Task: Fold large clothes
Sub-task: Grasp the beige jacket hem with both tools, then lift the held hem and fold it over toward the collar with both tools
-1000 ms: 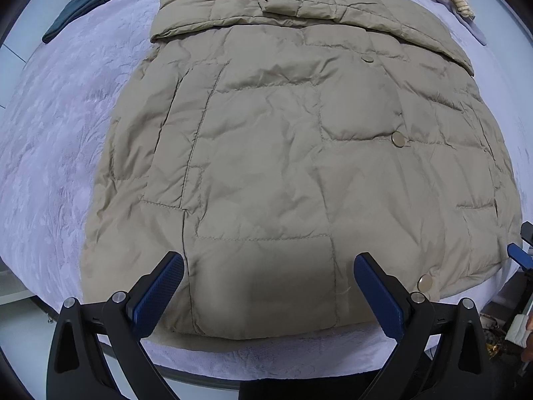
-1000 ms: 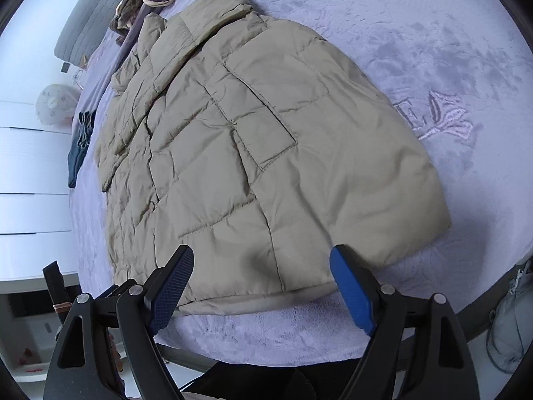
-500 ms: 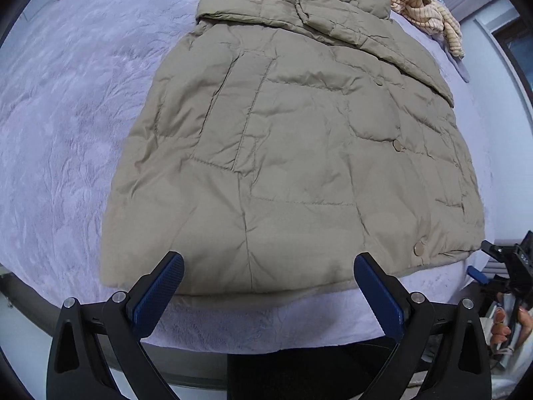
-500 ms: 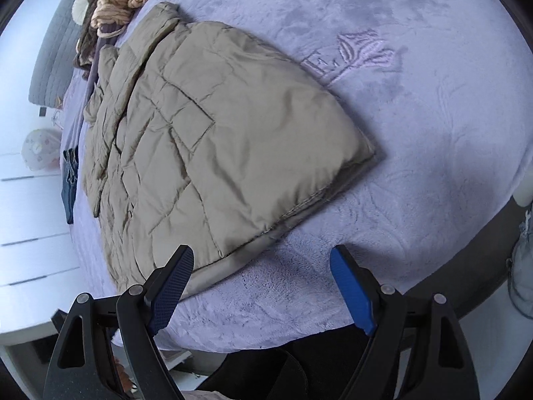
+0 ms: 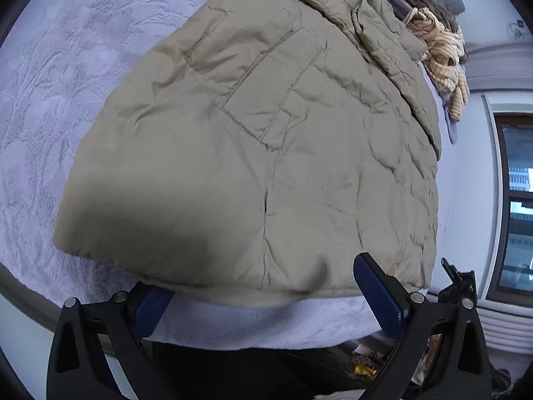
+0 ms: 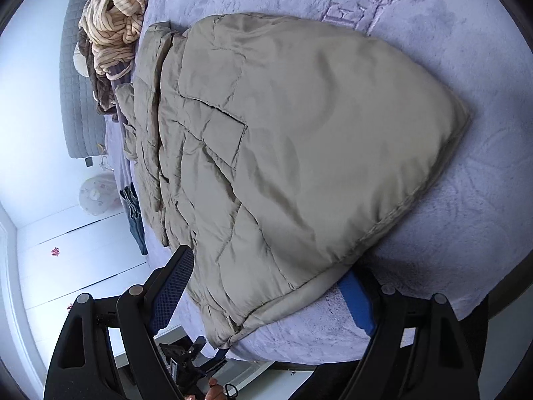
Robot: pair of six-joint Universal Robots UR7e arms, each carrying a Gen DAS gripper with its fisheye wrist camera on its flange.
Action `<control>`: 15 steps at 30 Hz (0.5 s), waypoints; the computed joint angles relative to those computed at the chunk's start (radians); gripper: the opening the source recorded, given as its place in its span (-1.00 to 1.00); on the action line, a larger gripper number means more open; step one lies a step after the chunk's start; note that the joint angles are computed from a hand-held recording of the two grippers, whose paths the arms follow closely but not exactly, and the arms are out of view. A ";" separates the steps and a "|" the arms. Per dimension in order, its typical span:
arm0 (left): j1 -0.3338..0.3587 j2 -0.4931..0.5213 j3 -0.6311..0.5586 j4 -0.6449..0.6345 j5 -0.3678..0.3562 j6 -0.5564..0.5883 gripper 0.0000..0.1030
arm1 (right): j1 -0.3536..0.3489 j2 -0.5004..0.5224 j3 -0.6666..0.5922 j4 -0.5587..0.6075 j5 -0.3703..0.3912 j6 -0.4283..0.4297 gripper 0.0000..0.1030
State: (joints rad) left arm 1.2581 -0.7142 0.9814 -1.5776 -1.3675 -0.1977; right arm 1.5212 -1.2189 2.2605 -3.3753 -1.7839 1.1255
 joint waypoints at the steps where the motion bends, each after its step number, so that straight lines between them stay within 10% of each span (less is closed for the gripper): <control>1: -0.001 0.007 -0.004 -0.015 -0.001 0.000 0.64 | -0.002 0.008 0.001 -0.022 0.007 0.004 0.68; 3: -0.001 0.030 -0.037 -0.002 -0.002 0.013 -0.30 | -0.003 0.018 0.007 -0.060 0.010 0.017 0.64; 5: -0.005 0.041 -0.057 0.001 0.010 0.044 -0.67 | -0.007 0.025 0.018 -0.096 0.014 0.028 0.34; 8: -0.016 0.026 -0.043 -0.050 0.014 0.093 -0.68 | -0.011 0.031 0.028 -0.112 0.021 0.043 -0.80; 15: -0.051 0.026 -0.086 -0.096 0.024 0.194 -0.68 | 0.053 -0.003 -0.056 0.067 -0.099 -0.050 -0.85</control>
State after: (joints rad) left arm 1.2076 -0.6883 0.8951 -1.6732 -1.3432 -0.0040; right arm 1.5742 -1.2214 2.2041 -3.3085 -1.8827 1.0751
